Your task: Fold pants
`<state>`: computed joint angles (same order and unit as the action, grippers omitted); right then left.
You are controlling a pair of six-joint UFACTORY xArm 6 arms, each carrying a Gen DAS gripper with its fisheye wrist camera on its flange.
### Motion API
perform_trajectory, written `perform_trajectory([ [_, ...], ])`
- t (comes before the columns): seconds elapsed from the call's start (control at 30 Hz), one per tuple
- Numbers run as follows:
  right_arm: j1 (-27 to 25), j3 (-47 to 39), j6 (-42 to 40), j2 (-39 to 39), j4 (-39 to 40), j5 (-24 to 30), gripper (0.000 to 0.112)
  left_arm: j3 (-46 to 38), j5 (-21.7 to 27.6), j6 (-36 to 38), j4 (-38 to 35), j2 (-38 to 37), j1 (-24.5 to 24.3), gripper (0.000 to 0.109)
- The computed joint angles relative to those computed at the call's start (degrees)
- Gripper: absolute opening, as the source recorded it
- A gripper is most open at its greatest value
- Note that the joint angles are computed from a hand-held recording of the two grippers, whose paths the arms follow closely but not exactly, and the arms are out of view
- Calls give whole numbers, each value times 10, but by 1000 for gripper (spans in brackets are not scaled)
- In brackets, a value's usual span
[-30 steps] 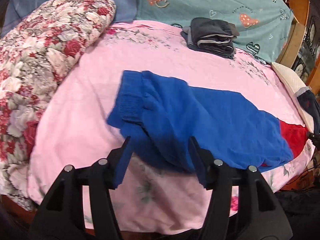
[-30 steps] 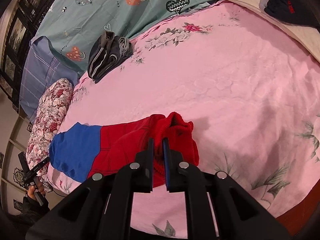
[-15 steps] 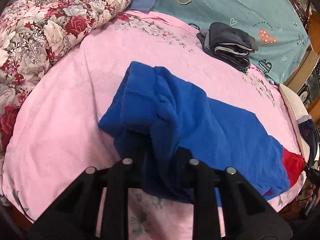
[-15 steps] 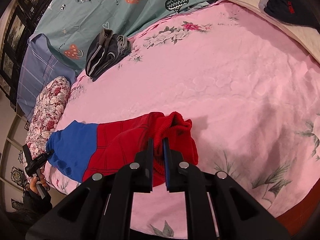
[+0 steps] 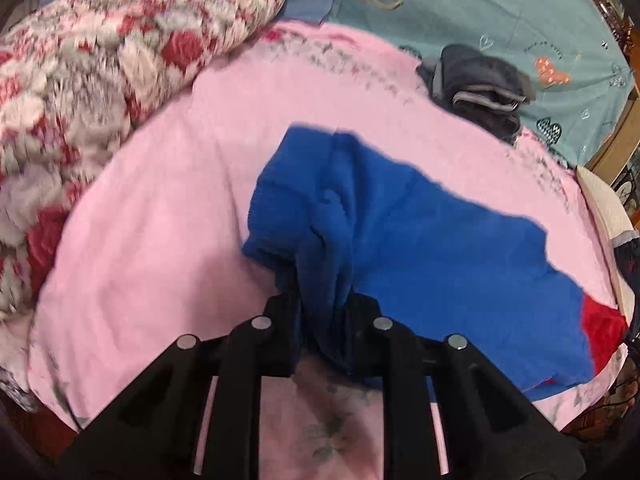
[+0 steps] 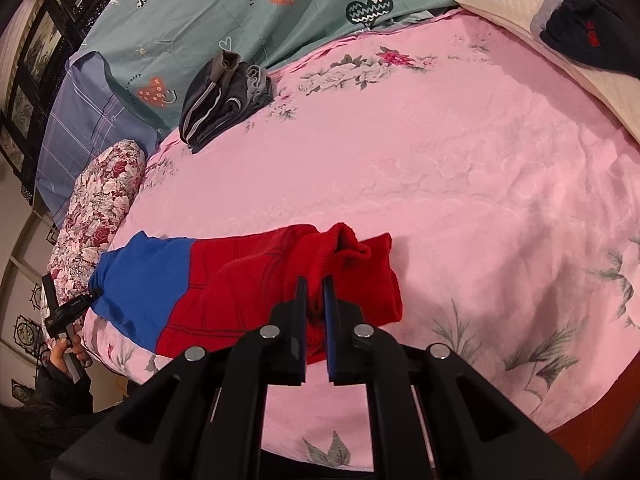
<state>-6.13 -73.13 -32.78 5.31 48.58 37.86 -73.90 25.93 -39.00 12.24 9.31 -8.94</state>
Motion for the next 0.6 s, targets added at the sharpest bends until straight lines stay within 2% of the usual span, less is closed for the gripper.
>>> perform_trajectory([
  [0.07, -4, 3, 0, 1, 5, 0, 7, 8, -6, -25, 36, -5, -2, 21],
  [0.1, -5, 3, -1, 0, 5, 0, 7, 7, -3, -39, 56, -9, -4, 27],
  [0.13, -4, 3, -2, -1, 4, -1, 7, 6, 3, -56, 78, -14, -5, 43],
  [0.2, -4, 3, -6, -5, 5, -2, 7, 5, 15, -91, 124, -28, -8, 55],
  [0.27, -8, 4, -16, -10, 18, 4, 10, 9, 21, -106, 160, -51, -17, 55],
  [0.33, -12, 7, -23, -17, 32, 9, 12, 15, 21, -120, 192, -73, -30, 61],
  [0.37, -14, 10, -25, -21, 38, 9, 17, 15, 16, -119, 201, -78, -39, 62],
  [0.4, -17, 11, -26, -23, 42, 12, 24, 9, 11, -97, 197, -79, -54, 62],
  [0.43, -18, 11, -24, -25, 44, 13, 25, -1, 11, -75, 192, -74, -69, 62],
  [0.53, -16, 8, -12, -21, 27, 11, 26, -37, 3, 22, 127, -34, -111, 63],
  [0.6, -13, 5, 8, -12, 6, 12, 23, -75, 17, 97, 67, 13, -138, 63],
])
